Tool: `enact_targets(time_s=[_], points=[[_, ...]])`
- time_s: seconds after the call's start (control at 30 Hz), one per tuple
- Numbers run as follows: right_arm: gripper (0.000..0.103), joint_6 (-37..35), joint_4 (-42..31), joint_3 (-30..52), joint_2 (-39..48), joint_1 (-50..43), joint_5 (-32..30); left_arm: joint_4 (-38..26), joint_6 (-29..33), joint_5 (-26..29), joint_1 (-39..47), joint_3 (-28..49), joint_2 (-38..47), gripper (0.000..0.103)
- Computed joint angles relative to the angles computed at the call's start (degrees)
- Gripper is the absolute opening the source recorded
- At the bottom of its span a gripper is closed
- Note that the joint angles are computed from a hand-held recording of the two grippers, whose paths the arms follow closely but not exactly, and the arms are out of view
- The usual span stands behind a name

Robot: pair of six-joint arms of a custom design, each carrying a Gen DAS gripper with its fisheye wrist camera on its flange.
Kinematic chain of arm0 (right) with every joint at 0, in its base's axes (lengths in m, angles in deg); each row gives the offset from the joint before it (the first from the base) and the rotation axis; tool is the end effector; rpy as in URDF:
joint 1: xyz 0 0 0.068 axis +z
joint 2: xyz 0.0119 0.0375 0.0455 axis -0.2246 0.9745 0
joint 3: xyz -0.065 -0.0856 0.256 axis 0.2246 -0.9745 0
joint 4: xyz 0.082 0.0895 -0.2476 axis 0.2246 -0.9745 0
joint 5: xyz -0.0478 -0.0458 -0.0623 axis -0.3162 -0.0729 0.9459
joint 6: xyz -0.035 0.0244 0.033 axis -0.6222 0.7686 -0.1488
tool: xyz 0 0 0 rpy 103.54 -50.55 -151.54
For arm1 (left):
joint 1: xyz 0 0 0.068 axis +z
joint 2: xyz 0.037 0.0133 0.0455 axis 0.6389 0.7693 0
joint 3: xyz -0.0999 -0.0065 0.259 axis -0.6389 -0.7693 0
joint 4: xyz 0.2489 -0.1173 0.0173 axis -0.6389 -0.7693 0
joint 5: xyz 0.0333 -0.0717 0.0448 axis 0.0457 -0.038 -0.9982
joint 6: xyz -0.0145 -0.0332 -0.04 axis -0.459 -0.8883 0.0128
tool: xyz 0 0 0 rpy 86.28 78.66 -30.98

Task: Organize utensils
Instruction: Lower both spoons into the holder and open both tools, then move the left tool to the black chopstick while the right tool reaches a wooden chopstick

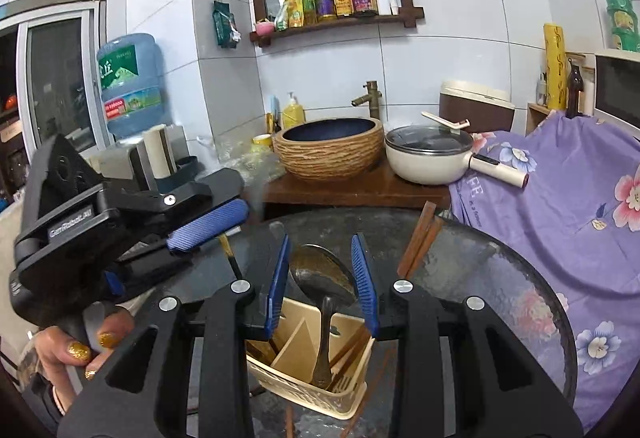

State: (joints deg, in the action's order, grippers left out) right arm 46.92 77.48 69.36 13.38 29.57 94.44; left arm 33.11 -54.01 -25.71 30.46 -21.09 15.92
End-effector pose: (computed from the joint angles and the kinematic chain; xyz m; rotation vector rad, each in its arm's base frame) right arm 0.2724 0.2245 0.2777 0.0379 1.9809 0.1985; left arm 0.3313 -0.0824 0.2351 0.2281 1.7649 -1.4282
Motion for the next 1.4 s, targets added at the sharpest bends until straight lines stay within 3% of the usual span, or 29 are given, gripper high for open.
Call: enact_targets(time_s=[0.03,0.23,0.33,0.4,0.5,0.67,0.87,1.17,1.4], points=[[0.032,0.32,0.0,-0.25,0.23,0.03,-0.34,2.17,-0.88,0.12,0.47,-0.58,0.37,0.029],[0.032,0.28,1.08,-2.13,1.51,0.74,-0.06,-2.56,4.39,1.08,1.67,-1.87,0.15,0.027],[0.034,-0.06,2.7,-3.31,2.0,1.1,-0.21,-8.51,9.06,0.43,2.05,-2.6,-1.89,0.028],[0.054,0.19,2.68,-3.4,2.59,1.61,0.5,-13.08,12.41,-0.75,2.1,-3.05,-3.97,0.031],[0.055,0.32,2.92,-4.05,3.05,2.55,2.04,-19.08,18.29,-5.18,1.84,-4.51,-7.84,0.051],[0.059,1.93,4.56,-7.31,1.81,3.98,2.85,-24.96,26.41,-11.26,1.69,-7.54,-13.49,0.064],[0.066,4.9,3.51,-10.91,-0.01,8.47,6.95,-33.23,37.83,-23.2,0.05,-11.64,-20.18,0.077],[0.067,12.71,-0.15,-15.1,0.72,13.52,6.64,-42.52,49.15,-28.14,0.57,-15.94,-22.42,0.086],[0.067,19.83,0.56,-19.86,1.43,15.7,3.66,-43.87,54.29,-30.57,2.57,-19.74,-20.36,0.087]])
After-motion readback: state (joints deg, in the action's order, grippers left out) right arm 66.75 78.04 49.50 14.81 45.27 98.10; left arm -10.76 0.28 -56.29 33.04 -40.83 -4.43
